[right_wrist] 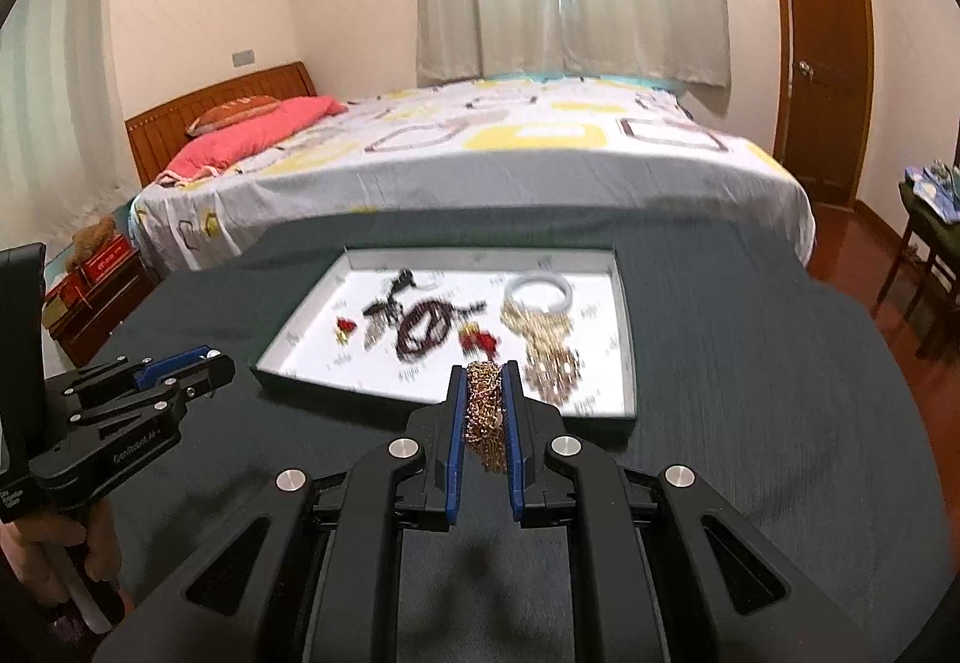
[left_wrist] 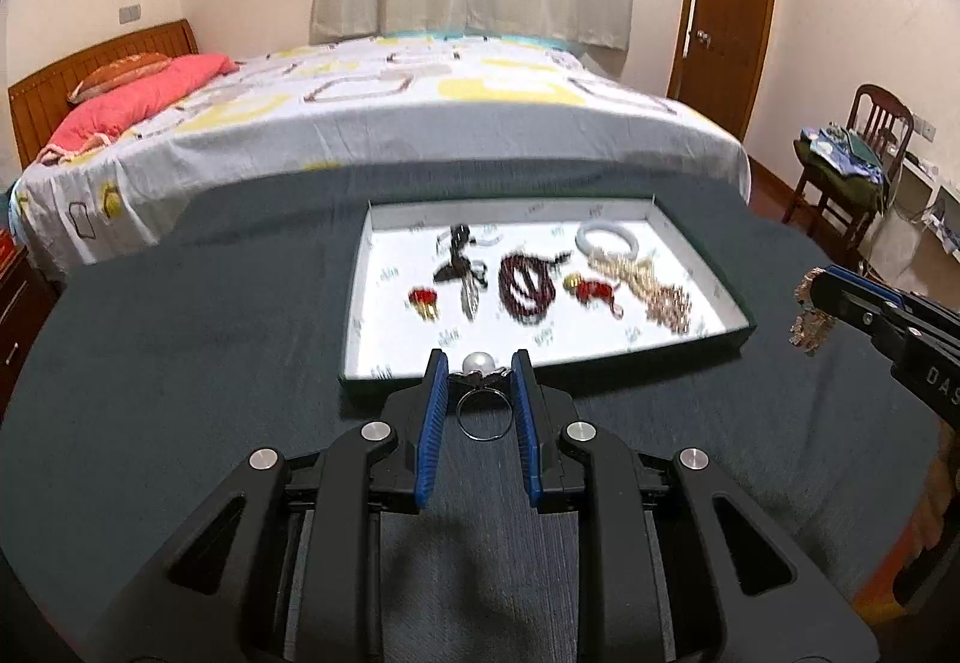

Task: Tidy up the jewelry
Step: 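Lower the pearl ring into the tray with the left tool while the right tool releases the gold chain there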

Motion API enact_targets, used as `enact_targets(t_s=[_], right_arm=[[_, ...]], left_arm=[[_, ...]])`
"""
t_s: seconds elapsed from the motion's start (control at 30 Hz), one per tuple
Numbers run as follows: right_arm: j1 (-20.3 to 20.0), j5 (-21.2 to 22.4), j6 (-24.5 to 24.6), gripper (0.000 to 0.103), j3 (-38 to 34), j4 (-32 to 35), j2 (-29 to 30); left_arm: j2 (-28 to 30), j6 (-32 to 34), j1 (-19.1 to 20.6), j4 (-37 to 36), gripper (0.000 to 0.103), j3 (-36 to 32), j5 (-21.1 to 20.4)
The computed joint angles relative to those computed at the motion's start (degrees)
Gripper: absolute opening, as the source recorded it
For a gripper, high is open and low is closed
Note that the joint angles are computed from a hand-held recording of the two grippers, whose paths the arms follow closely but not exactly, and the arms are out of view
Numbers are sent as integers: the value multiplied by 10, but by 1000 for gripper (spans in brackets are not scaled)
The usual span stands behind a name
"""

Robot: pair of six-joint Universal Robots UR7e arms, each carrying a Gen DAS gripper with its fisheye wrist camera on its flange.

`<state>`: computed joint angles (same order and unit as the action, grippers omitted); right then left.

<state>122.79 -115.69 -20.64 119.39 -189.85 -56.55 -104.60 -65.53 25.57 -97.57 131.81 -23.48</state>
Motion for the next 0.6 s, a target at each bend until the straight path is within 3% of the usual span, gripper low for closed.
enact_targets(t_s=[0.2,0.33,0.6], right_arm=[[8,11,-15,12,-37,-3,21],[10,18,-24,12,-64,-1,39],[3,19,-30,12,-118,10,90]], left_arm=[[-1,13,0,8,21,-19,32],[4,50,11,-27,21,-27,52],[52,223,63,-243,21,-24,68]])
